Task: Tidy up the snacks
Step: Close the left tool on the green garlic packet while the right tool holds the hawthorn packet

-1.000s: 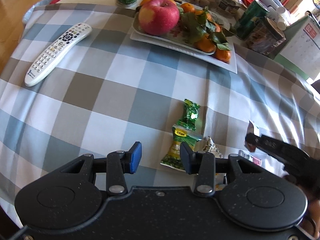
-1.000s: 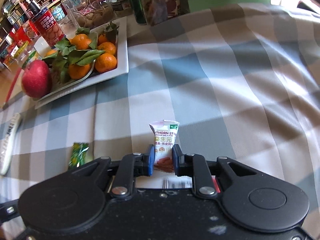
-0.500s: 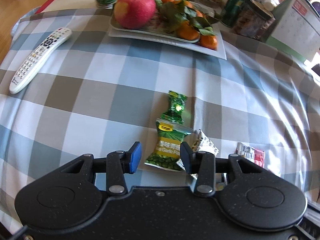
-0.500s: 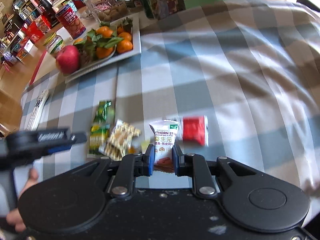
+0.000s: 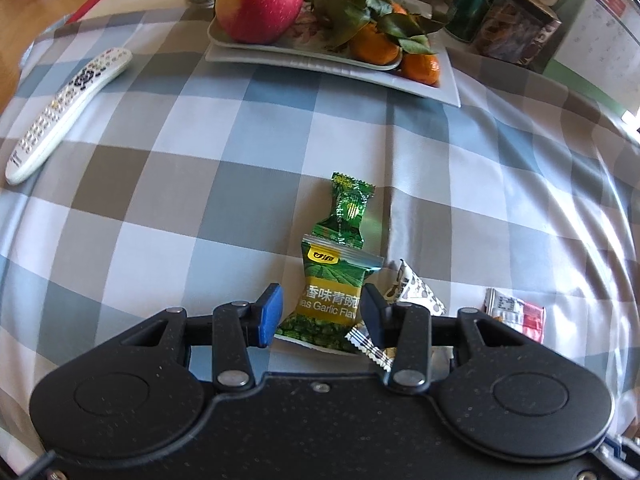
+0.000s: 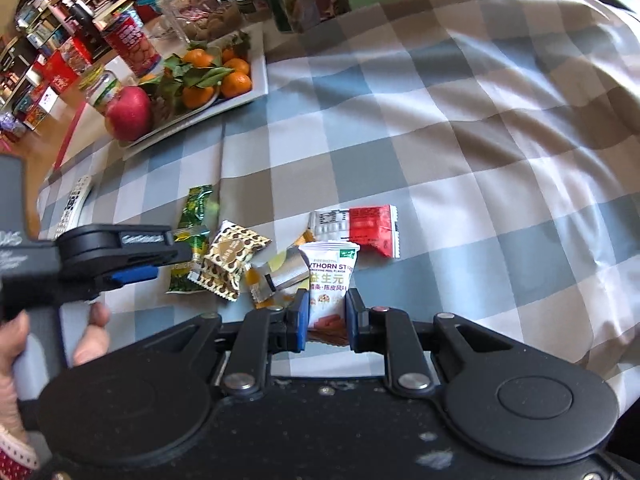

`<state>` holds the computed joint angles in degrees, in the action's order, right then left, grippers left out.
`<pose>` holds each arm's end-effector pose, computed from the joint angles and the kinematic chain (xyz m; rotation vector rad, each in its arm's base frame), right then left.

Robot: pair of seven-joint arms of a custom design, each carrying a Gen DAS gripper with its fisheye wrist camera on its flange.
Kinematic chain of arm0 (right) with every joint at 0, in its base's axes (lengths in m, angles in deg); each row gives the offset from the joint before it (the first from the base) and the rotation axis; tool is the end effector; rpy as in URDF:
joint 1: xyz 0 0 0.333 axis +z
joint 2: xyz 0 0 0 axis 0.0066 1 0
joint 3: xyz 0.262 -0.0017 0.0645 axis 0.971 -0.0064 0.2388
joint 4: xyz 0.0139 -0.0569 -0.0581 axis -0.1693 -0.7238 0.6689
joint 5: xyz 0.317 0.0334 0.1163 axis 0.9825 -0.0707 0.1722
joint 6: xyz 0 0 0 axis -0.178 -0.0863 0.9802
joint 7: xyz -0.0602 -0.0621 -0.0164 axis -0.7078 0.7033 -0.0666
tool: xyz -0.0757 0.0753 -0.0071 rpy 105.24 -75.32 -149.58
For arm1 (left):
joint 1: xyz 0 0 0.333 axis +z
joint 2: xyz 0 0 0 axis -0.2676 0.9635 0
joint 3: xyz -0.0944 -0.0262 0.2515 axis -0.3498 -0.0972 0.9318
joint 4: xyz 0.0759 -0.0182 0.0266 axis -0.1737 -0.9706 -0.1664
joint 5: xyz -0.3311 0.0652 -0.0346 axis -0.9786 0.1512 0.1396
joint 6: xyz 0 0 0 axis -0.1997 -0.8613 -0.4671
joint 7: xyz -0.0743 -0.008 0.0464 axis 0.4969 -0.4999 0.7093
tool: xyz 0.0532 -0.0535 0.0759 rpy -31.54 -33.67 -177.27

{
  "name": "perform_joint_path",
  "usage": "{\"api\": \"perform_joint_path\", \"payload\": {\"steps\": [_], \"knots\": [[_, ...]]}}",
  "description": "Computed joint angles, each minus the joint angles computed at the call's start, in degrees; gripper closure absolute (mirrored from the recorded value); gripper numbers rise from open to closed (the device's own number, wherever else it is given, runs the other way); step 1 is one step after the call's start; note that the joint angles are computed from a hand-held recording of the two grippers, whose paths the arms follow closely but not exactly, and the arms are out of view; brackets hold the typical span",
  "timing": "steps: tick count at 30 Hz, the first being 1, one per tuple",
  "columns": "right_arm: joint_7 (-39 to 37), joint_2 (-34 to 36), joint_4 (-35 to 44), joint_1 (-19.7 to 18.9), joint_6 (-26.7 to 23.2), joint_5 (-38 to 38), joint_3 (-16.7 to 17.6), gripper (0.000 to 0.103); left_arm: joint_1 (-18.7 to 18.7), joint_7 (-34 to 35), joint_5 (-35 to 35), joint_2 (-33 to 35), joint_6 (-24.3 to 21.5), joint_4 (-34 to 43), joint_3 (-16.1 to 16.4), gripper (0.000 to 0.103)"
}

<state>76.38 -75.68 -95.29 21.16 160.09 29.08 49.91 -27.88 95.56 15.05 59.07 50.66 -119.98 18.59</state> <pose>0.4862 0.2371 0.5462 -1.1512 2.5516 -0.2489 0.6467 -0.2156 0.4785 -1.7413 2.4750 -0.5304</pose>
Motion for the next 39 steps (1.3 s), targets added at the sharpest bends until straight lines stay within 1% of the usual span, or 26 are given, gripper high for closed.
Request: {"api": "perform_joint_path", "payload": {"steps": [3, 6, 12, 18, 20, 23, 29, 31, 35, 39], "knots": [[-1.2, -0.7, -0.8, 0.0, 1.5, 1.2, 0.0, 0.082, -0.2, -0.9, -0.1, 0.4, 0.5, -0.1, 0.1, 0.051], [-2.2, -0.9, -1.1, -0.1, 2.7, 2.7, 0.0, 0.083, -0.6, -1.1, 0.4, 0.1, 1.9, -1.4, 0.1, 0.051], [-3.1, -0.8, -1.1, -0.1, 3.0, 3.8, 0.0, 0.082, -2.2, -1.3, 2.6, 0.3, 3.9, -2.5, 0.7, 0.051], [-3.2, -0.8, -1.2, -0.3, 3.5, 5.0, -0.1, 0.082, -2.1, -1.3, 2.6, 0.6, 5.2, -2.6, 0.5, 0.053], [-4.1, -0.8, -1.3, -0.4, 4.1, 5.9, -0.1, 0.083, -2.0, -0.7, 2.5, 0.2, 5.9, -3.4, 0.3, 0.061], [-4.6, -0.9, -1.7, -0.5, 4.6, 6.9, -0.2, 0.082, -1.7, 0.2, 2.2, -0.4, 6.6, -4.5, 0.2, 0.064], [-3.4, -1.2, -2.4, -0.9, 3.9, 6.9, -0.4, 0.083, -1.6, -1.3, 2.0, -2.4, 7.0, -6.2, 0.4, 0.064], [-2.7, -1.5, -3.0, -1.0, 3.8, 6.9, -0.5, 0.082, -1.4, -1.4, 2.0, -3.1, 6.6, -6.3, 0.5, 0.064], [-1.6, -2.1, -4.0, -1.4, 4.0, 7.8, -0.7, 0.082, -1.3, -2.7, 2.2, -3.1, 1.7, -3.2, 0.7, 0.064], [-1.5, -2.3, -4.6, -1.8, 4.8, 9.7, -0.9, 0.082, -0.3, -2.5, 1.6, -4.9, -1.8, -3.6, 0.4, 0.064]]}}
